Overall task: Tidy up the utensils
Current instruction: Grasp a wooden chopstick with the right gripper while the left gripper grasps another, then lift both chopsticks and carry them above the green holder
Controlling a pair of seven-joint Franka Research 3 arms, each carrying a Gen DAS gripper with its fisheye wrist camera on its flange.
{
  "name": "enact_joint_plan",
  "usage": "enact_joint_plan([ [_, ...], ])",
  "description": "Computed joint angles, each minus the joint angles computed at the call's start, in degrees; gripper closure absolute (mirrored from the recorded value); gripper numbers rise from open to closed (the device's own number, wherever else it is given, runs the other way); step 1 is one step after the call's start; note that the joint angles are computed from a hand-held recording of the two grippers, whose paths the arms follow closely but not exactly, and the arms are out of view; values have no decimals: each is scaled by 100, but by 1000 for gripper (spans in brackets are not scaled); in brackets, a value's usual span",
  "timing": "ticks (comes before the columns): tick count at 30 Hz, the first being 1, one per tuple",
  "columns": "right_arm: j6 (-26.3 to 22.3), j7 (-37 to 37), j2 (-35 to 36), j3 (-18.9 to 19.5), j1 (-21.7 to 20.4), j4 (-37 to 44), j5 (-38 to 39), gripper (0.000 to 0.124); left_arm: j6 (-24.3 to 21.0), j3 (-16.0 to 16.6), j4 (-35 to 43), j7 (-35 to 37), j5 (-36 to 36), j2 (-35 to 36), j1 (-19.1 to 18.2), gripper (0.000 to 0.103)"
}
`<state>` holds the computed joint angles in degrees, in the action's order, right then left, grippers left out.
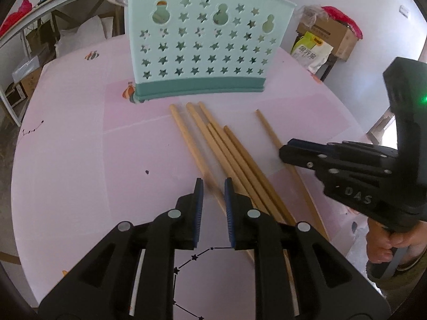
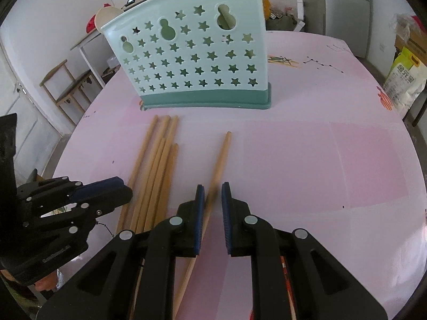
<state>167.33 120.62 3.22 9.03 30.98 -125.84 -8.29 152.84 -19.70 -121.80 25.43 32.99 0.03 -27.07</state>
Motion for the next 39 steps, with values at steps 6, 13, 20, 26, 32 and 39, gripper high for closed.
enact_joint_plan([
  [6,112,-27,-11,-3,-5,-65,-11,111,-269,-3,55,-166,183,1,-19,89],
  [13,39,-606,27,54,-60,8,540,115,-732,-48,-63,-406,183,-215,-24,97],
  [20,-85,-1838,66,177,-186,103,1888,116,-1147,-101,-203,-326,-222,-475,-33,98],
  [26,-466,-2547,72,178,-218,265,2399,115,-1301,-67,-74,3,-716,-441,22,87],
  [32,-617,-2972,67,183,-243,320,2955,115,-1826,-47,665,354,-589,129,10,87],
  [39,-702,-3077,54,158,-246,342,3233,115,-2170,106,1324,359,-187,652,-93,87],
])
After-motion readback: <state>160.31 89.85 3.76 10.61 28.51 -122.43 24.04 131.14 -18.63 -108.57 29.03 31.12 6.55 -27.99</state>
